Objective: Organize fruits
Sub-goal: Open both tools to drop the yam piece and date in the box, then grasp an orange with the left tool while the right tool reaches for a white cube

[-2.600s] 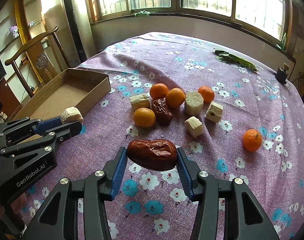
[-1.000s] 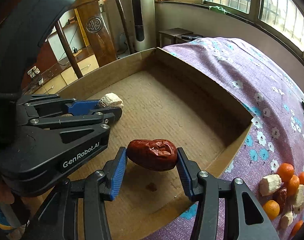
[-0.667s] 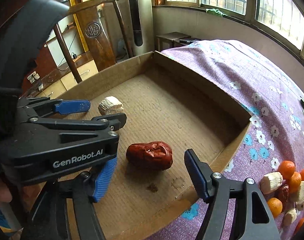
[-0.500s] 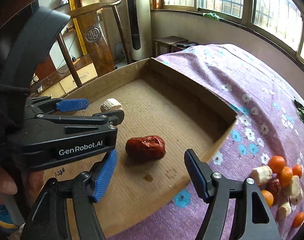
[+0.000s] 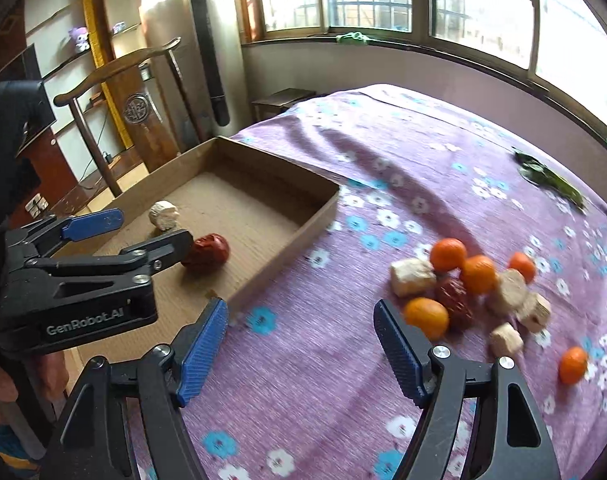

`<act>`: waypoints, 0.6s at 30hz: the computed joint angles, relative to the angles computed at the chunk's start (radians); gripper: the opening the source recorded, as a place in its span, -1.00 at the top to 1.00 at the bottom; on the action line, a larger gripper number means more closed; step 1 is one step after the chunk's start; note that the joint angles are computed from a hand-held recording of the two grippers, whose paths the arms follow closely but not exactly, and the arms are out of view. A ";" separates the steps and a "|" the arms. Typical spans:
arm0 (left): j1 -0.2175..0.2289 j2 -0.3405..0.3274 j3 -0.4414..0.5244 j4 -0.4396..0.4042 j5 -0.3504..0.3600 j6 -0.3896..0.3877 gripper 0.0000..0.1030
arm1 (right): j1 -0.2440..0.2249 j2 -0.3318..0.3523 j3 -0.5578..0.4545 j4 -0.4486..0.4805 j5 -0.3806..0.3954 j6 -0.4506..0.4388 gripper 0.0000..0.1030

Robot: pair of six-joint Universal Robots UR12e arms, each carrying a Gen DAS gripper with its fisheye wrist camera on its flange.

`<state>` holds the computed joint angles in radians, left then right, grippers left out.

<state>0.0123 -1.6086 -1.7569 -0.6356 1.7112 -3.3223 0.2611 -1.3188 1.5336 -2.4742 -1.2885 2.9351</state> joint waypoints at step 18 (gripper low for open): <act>-0.108 -0.058 0.046 -0.008 -0.104 0.058 -0.65 | -0.126 -0.097 0.141 -0.035 -0.048 0.094 -0.55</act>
<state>-0.0956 -1.6663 -1.7110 -0.6438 1.6068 -3.2641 0.1349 -1.4156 1.6743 -2.5089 -1.3365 3.0295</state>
